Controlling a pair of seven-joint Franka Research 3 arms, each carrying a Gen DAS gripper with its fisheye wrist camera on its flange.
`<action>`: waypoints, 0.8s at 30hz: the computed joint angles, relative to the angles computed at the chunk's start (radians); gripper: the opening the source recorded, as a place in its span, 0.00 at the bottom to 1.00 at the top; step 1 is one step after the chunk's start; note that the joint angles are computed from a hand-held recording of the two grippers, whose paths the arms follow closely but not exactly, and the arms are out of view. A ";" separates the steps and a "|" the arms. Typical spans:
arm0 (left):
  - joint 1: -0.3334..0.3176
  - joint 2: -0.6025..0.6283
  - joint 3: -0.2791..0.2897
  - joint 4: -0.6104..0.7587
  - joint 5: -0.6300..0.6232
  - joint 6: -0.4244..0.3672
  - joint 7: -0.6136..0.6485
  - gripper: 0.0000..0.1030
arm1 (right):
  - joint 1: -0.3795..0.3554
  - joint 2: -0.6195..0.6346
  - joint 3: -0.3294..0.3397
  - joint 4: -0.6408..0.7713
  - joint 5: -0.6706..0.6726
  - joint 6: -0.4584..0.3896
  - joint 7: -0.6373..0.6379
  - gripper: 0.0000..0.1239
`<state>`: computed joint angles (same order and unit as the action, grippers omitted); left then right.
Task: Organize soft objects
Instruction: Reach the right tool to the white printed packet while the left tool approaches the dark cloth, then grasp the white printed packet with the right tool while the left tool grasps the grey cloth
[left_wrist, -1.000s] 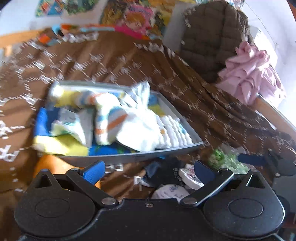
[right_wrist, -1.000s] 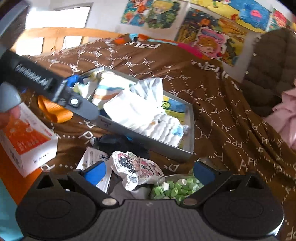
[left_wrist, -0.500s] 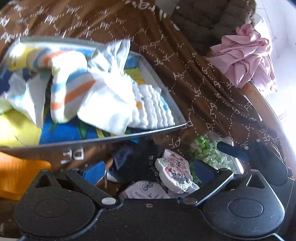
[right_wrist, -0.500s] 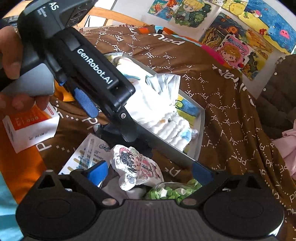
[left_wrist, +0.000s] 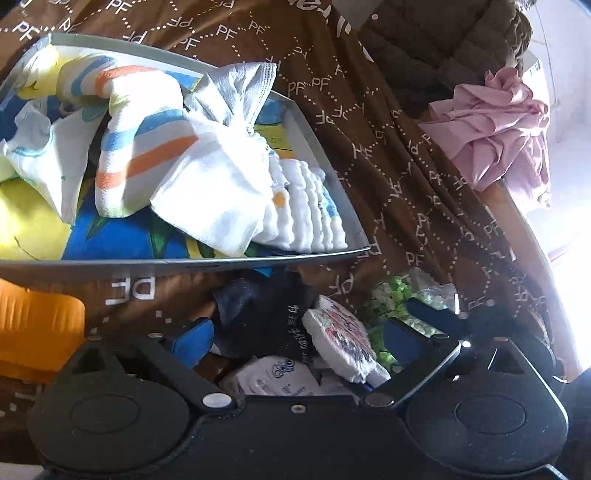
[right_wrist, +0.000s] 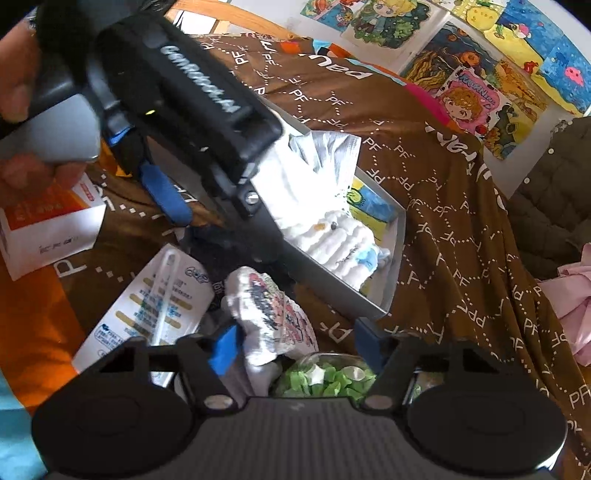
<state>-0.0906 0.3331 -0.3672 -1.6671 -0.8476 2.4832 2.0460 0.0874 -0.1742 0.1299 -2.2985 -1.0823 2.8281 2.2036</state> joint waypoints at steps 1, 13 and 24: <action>0.005 -0.003 -0.004 -0.006 -0.014 0.001 0.012 0.95 | 0.003 0.000 -0.005 -0.001 0.022 0.005 -0.014 0.46; 0.020 -0.067 -0.009 -0.085 -0.250 -0.032 0.367 0.95 | 0.093 -0.018 -0.139 -0.007 0.794 0.035 -0.507 0.25; 0.009 -0.056 0.026 -0.060 -0.322 -0.157 0.514 0.93 | 0.071 -0.012 -0.136 0.050 1.111 -0.075 -0.864 0.25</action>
